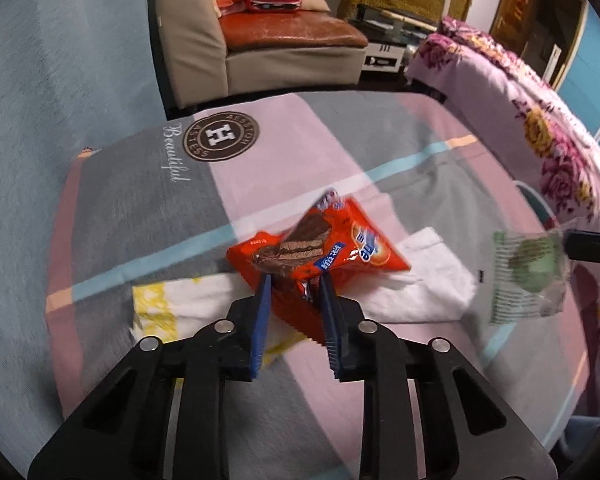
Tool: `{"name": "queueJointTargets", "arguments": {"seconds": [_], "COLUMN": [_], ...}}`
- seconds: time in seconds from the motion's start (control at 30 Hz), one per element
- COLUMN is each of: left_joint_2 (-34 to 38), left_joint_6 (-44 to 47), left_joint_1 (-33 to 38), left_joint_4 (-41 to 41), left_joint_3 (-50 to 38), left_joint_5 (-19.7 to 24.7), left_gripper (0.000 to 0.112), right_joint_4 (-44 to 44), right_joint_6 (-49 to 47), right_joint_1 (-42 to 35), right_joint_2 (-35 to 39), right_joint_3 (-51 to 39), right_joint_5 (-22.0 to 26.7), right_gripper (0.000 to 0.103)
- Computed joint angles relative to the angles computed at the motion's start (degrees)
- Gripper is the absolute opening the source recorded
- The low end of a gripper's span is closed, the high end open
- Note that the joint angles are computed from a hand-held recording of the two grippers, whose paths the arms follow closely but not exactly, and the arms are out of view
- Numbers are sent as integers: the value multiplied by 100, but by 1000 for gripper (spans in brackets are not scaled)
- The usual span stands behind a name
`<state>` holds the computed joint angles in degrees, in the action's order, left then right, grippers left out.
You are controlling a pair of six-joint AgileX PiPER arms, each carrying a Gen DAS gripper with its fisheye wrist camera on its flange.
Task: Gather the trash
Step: 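Grasp the red Ovaltine bag with the left tool while right tool holds the wrapper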
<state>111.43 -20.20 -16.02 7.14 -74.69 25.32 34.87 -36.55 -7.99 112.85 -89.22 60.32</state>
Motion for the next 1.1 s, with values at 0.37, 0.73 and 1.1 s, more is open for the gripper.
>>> {"name": "queueJointTargets", "arguments": {"seconds": [0.37, 0.73, 1.1], "left_joint_2": [-179, -162, 824], "left_joint_6": [-448, -449, 1374], "left_joint_1": [-712, -612, -358], "left_joint_4": [193, 1065, -358], "left_joint_3": [120, -268, -1068], "left_joint_5": [130, 607, 967], "left_gripper": [19, 84, 61], "right_joint_4": [278, 180, 66], "right_joint_6": [-319, -435, -211], "right_joint_1": [-558, -734, -754], "right_joint_2": [-204, -93, 63], "right_joint_3": [106, -105, -318], "right_joint_5": [10, 242, 213], "right_gripper": [13, 13, 13]}}
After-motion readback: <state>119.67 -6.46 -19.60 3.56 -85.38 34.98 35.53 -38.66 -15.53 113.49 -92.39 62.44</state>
